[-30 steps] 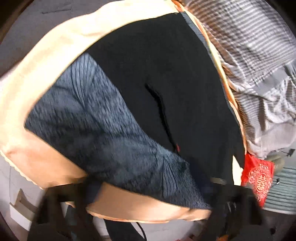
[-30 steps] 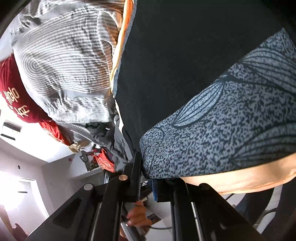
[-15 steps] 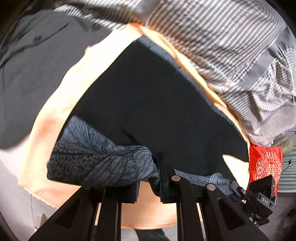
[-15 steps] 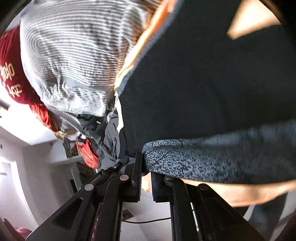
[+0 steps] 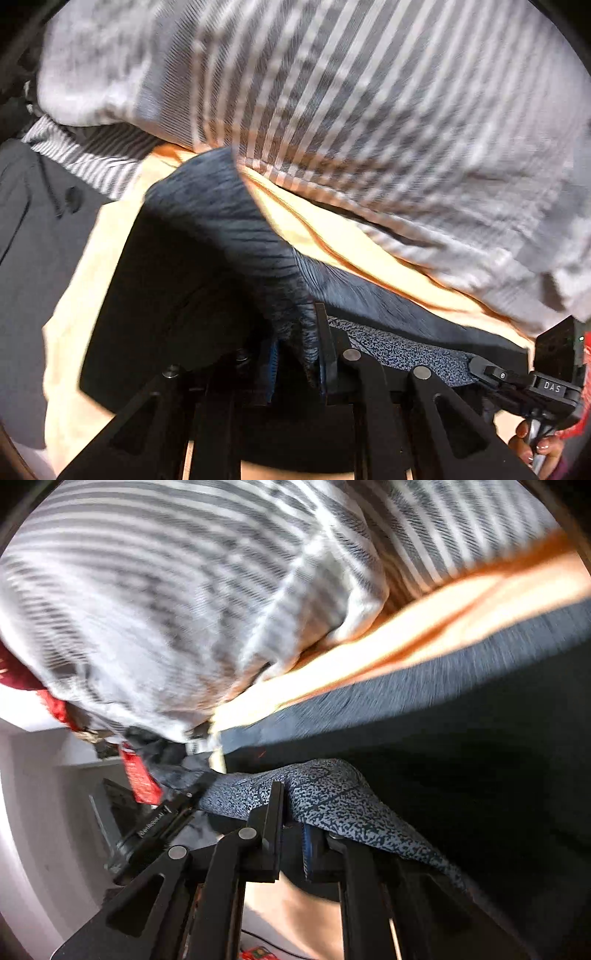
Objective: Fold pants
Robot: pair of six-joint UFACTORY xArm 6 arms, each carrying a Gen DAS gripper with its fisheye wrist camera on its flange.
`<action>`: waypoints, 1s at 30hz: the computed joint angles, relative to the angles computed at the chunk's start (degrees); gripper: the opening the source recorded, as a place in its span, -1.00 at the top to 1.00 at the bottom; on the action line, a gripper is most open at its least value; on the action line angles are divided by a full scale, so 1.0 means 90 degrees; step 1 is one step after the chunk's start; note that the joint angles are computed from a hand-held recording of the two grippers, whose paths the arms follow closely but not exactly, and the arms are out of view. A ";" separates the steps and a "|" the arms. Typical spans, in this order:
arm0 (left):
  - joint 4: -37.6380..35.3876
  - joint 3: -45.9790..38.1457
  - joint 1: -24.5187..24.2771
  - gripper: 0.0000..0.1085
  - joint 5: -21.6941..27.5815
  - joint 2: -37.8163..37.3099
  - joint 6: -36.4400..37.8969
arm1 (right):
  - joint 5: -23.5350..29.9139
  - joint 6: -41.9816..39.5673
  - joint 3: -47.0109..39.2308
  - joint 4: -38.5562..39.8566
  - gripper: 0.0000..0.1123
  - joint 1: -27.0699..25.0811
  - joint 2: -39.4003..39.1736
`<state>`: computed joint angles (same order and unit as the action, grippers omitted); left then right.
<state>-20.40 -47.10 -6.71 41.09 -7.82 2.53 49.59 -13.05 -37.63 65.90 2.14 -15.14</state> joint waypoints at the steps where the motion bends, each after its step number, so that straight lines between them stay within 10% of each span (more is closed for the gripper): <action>1: 0.0120 -0.0067 -0.0037 0.65 -0.0087 0.0187 -0.0118 | 0.0032 -0.0132 -0.0232 -0.0087 0.84 -0.0035 0.0409; 6: 0.0769 -0.0419 -0.0079 0.34 -0.0084 0.0581 -0.0700 | 0.0046 -0.0422 -0.0750 -0.0139 0.79 -0.0075 0.1401; 9: 0.2154 -0.0338 -0.0131 -0.47 -0.0383 0.0228 -0.1711 | 0.0142 -0.0436 -0.0958 -0.0241 0.69 -0.0136 0.1711; 15: 0.3276 -0.0294 -0.0728 -0.48 0.0199 -0.0157 -0.1941 | 0.0373 -0.0350 -0.1175 -0.0562 -0.10 -0.0241 0.1491; 26: 0.4083 0.0427 -0.1816 -0.56 0.0385 0.0029 -0.3009 | 0.0898 0.0278 0.0260 -0.2420 0.15 -0.0203 -0.0443; 30: 0.4167 0.0368 -0.1835 -0.58 0.0627 -0.0010 -0.3104 | 0.1033 0.0190 0.0763 -0.1393 0.46 -0.0817 -0.0293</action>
<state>17.10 -43.79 -23.22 46.73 -7.91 -25.41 58.89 -11.34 -30.76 53.37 -5.21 -17.77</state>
